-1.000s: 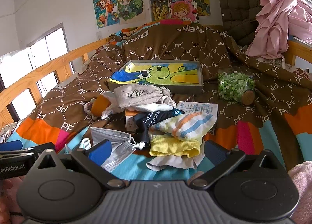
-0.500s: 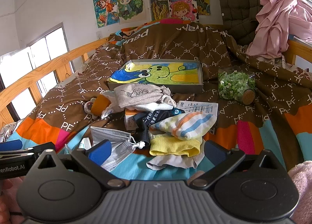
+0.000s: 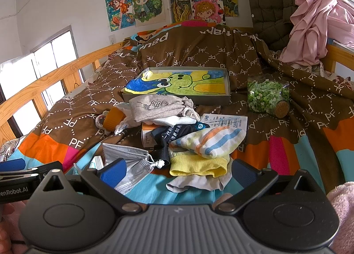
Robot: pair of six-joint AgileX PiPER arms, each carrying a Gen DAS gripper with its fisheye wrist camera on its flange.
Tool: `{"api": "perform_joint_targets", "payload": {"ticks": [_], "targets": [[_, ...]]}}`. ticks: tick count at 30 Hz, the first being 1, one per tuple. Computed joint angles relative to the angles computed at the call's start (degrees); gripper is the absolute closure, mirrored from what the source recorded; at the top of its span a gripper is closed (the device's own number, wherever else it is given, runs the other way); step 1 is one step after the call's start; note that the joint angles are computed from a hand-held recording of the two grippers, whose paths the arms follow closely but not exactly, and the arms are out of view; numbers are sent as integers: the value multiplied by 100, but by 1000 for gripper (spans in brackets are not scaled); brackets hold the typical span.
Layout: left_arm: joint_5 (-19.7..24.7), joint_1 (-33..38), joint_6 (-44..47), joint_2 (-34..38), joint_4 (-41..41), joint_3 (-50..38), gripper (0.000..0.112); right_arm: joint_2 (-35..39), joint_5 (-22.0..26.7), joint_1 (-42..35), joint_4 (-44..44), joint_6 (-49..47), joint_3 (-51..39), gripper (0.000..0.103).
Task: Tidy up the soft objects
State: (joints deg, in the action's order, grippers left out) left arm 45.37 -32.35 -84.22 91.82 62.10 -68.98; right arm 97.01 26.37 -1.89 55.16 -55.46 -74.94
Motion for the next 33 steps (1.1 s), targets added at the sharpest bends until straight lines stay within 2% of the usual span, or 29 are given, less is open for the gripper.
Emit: {"api": "perform_joint_targets", "payload": {"ticks": [24, 29, 33], "targets": [[-33, 24, 61, 4, -89, -23, 10, 38, 22, -26, -22, 40, -20, 0], [-506, 445, 829, -114, -1084, -116, 10, 352, 745, -163, -528, 779, -645, 0], [-853, 944, 2216, -32, -2515, -402, 10, 742, 1316, -228, -791, 1230, -1284, 0]]}}
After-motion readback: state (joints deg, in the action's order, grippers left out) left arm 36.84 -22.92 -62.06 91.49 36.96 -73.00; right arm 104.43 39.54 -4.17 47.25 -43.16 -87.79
